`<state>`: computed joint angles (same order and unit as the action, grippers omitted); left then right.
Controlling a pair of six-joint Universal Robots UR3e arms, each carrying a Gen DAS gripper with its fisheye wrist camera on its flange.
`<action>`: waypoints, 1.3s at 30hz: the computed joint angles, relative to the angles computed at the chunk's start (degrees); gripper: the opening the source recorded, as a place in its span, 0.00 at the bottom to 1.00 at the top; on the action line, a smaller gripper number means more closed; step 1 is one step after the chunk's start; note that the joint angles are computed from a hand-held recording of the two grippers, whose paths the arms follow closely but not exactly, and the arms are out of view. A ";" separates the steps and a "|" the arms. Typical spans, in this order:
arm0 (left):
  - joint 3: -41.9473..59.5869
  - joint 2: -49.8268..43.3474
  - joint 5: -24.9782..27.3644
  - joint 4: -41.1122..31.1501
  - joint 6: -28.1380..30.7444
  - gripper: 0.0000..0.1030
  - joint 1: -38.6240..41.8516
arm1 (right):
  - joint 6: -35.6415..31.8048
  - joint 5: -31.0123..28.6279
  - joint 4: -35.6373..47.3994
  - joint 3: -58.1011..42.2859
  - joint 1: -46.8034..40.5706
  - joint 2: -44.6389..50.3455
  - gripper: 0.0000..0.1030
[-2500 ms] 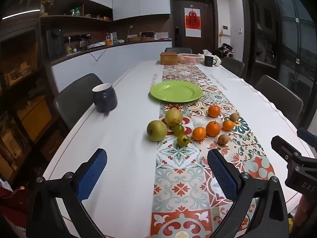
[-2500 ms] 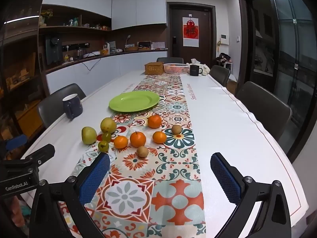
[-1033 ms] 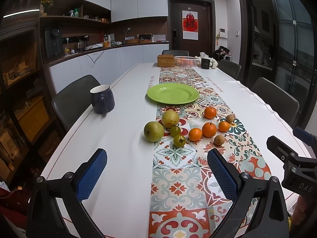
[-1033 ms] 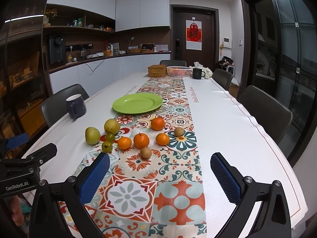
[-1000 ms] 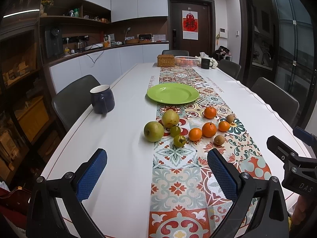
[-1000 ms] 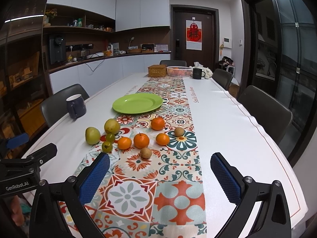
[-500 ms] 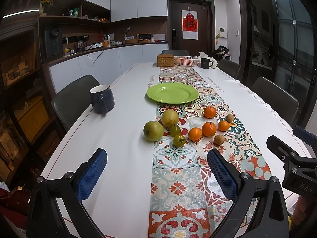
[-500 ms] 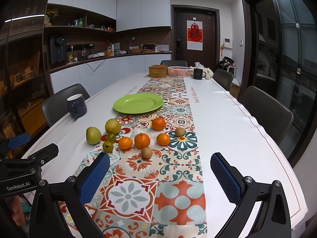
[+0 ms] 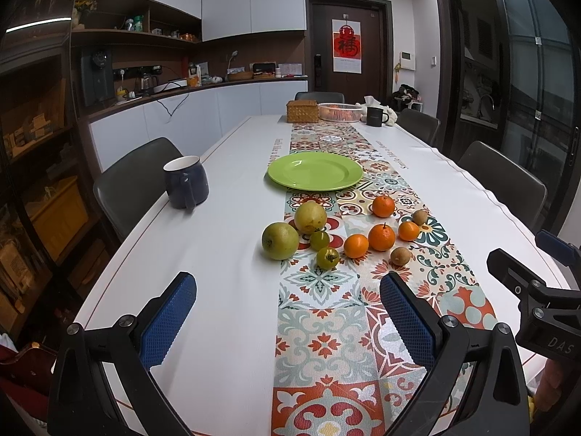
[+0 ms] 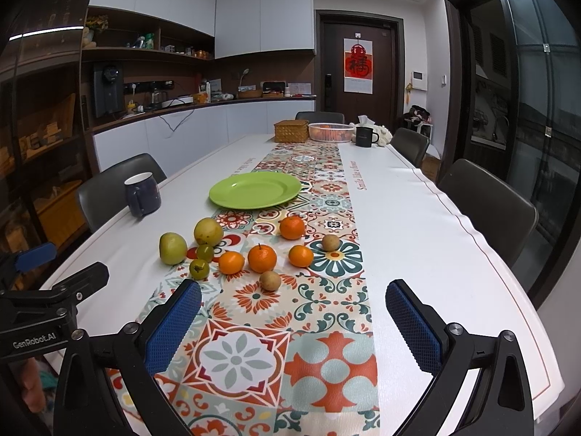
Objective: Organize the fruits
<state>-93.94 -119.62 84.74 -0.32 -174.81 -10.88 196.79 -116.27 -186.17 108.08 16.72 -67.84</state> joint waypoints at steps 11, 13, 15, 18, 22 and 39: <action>0.12 -0.13 0.17 -0.13 -0.05 1.00 -0.18 | 0.81 -0.75 2.17 -1.68 1.20 0.17 0.99; 0.45 -0.40 0.32 -0.40 -0.06 1.00 -0.25 | 0.93 -0.49 3.11 -2.40 1.25 0.36 0.99; 1.33 -0.99 0.42 -1.16 -0.09 1.00 -0.28 | 0.82 0.39 3.65 -2.91 0.85 0.75 0.99; 3.85 -2.65 0.14 -3.05 0.14 1.00 0.03 | 0.39 1.90 4.61 -3.98 -0.08 1.55 0.99; 7.40 -4.89 -0.97 -5.72 0.72 0.95 0.43 | -0.68 4.18 5.76 -5.11 -1.56 2.74 0.99; 30.47 -18.41 -4.48 -21.53 5.77 0.62 -0.52 | -5.96 9.19 15.11 -20.38 -4.48 13.31 0.89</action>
